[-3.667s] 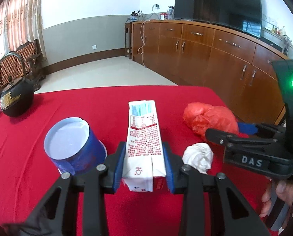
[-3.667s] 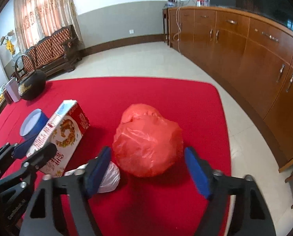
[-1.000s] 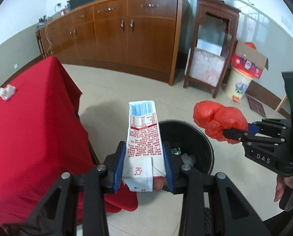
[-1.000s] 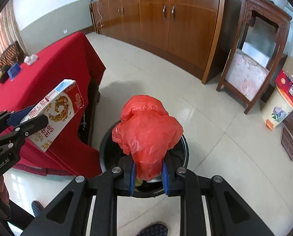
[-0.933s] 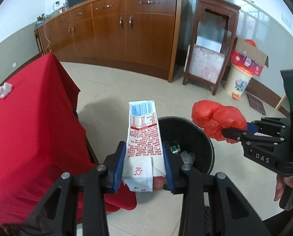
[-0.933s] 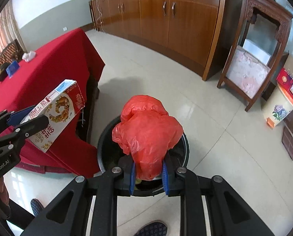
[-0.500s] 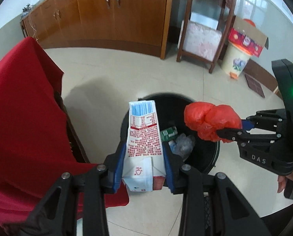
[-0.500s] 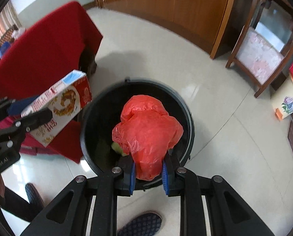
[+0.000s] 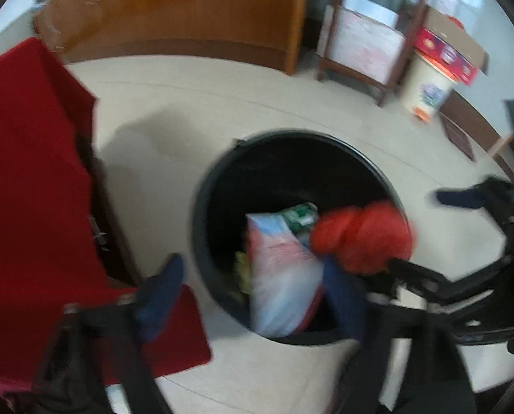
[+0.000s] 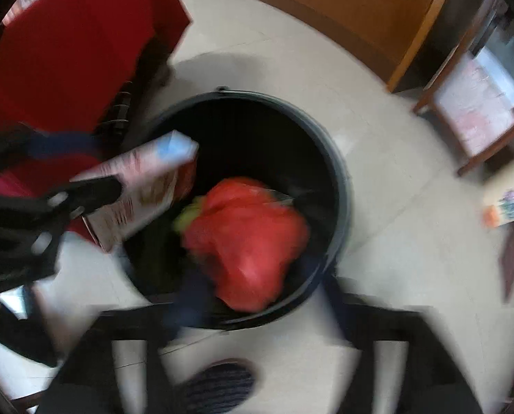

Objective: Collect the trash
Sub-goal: 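Open both tools to drop the carton and red bag into the bin, then move both tools back from the bin toward the table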

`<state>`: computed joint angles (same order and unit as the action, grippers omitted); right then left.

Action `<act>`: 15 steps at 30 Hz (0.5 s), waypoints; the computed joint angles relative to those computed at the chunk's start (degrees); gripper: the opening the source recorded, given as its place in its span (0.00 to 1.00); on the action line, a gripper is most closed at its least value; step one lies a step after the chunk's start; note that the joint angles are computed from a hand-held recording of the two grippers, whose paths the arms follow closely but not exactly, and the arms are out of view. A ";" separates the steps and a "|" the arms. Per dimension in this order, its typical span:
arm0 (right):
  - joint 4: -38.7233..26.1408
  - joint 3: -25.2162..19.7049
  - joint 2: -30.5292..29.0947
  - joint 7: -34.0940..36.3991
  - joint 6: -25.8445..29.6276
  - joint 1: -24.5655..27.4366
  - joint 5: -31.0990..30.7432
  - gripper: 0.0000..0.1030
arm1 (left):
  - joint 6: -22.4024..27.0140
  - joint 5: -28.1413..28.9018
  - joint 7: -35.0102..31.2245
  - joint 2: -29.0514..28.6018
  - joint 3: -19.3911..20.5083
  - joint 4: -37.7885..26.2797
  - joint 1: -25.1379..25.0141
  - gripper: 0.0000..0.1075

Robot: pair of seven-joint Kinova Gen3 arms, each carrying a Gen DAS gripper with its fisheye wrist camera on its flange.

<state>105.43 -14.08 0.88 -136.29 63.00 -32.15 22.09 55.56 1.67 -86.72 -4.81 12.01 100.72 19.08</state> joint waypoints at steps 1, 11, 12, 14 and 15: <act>0.07 -0.84 0.12 -1.55 0.76 0.63 1.24 0.94 | -0.32 -0.60 0.68 -0.47 -0.04 0.66 -0.17 0.84; 0.09 1.52 -0.03 -1.49 2.71 2.71 -4.11 1.00 | 0.80 -6.38 4.68 -1.20 1.22 1.85 0.46 0.94; -0.06 1.79 -0.26 -1.28 2.64 3.08 -4.25 1.00 | 0.84 -6.74 5.11 -1.54 1.44 1.92 0.53 0.94; -0.18 1.48 -0.55 -2.40 2.92 3.02 -4.17 1.00 | 0.82 -6.41 4.14 -1.45 1.07 1.66 0.41 0.95; -0.21 1.46 -0.81 -2.52 3.11 3.13 -4.18 1.00 | 0.79 -6.23 3.81 -1.32 0.98 1.51 0.36 0.95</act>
